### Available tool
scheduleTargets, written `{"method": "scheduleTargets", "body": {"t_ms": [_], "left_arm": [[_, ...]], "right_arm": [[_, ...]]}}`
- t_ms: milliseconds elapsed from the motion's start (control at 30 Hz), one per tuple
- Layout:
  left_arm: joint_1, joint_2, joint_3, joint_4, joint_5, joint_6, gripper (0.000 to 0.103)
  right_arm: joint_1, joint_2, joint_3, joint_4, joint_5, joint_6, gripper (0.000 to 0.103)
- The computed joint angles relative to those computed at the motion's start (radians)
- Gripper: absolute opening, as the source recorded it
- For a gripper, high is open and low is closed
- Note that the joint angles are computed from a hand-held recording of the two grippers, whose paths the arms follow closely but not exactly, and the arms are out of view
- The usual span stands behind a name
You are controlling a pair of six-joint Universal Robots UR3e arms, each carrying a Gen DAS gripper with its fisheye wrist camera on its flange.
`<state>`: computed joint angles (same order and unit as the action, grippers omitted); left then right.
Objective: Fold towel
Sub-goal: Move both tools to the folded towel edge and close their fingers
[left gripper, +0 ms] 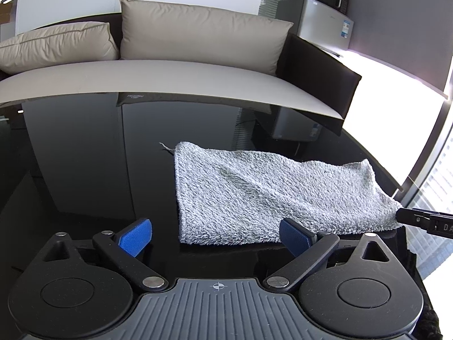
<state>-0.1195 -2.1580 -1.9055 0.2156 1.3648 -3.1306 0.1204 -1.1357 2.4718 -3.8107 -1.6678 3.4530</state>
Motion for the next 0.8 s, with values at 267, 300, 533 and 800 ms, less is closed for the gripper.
{"method": "scheduleTargets", "body": {"t_ms": [267,300,533,800], "left_arm": [[0.008,0.007,0.001,-0.025,-0.026,-0.002,0.082],[0.009,0.007,0.002,-0.031,-0.031,-0.002,0.081],[0.003,0.001,0.004,-0.021,-0.025,-0.007,0.068],[0.010,0.006,-0.001,-0.021,-0.024,-0.019,0.051]], "right_arm": [[-0.013,-0.007,0.007,0.003,0.036,0.004,0.037],[-0.014,-0.008,0.007,0.004,0.039,0.004,0.036],[-0.018,-0.008,0.012,0.001,0.045,0.003,0.033],[-0.019,-0.007,0.012,0.003,0.044,0.001,0.032]]}}
